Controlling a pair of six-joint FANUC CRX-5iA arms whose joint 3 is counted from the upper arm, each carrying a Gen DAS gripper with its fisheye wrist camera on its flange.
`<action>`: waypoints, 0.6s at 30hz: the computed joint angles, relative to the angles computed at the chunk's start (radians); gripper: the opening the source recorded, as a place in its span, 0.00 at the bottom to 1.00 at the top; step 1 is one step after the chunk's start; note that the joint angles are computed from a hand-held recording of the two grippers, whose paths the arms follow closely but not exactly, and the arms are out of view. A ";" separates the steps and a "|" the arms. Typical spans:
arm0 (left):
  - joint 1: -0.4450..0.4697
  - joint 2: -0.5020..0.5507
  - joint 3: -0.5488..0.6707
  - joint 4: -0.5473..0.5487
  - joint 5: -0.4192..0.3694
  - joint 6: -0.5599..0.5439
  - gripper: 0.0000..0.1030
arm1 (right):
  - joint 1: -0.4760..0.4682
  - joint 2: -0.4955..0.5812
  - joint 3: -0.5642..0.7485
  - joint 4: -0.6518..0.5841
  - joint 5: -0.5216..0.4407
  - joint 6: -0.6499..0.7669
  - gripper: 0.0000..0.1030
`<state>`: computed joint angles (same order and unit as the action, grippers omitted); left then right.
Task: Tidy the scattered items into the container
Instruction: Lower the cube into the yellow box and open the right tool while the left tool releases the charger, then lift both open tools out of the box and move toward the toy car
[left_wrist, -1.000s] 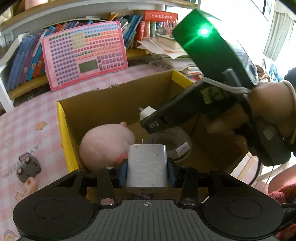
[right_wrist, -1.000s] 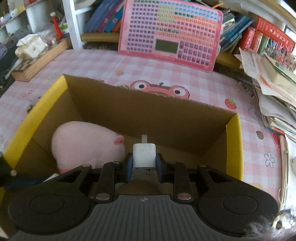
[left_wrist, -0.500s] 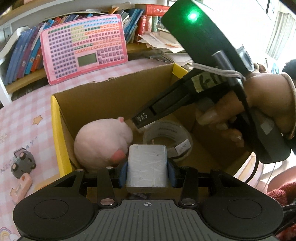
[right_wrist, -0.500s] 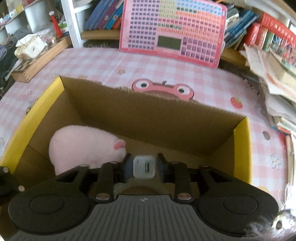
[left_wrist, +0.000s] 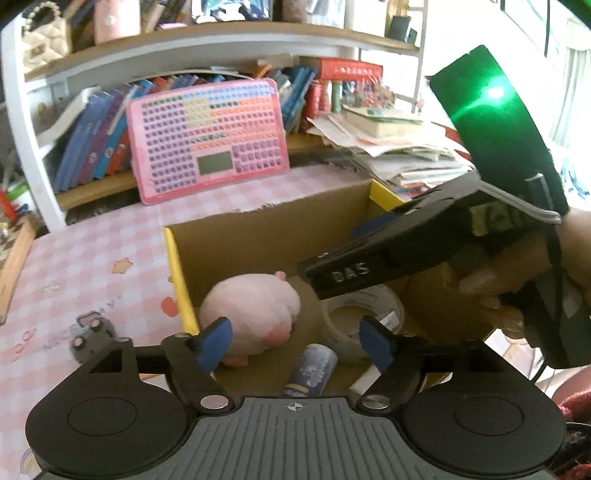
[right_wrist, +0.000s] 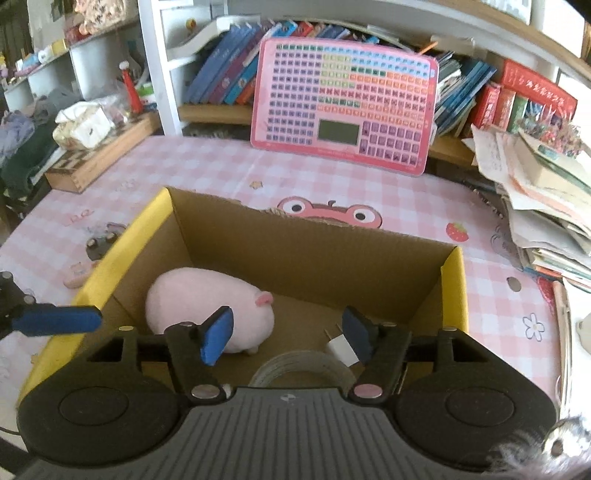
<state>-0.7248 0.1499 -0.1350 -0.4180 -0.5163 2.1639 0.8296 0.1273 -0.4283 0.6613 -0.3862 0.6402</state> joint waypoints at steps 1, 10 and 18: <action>-0.002 -0.006 -0.003 -0.016 -0.001 0.015 0.83 | 0.000 -0.012 -0.018 0.041 0.007 -0.042 0.66; -0.056 -0.087 -0.048 -0.170 -0.021 0.183 0.86 | -0.011 -0.114 -0.175 0.426 0.038 -0.451 0.77; -0.058 -0.175 -0.131 -0.215 0.035 0.226 0.89 | 0.036 -0.203 -0.277 0.624 -0.081 -0.749 0.79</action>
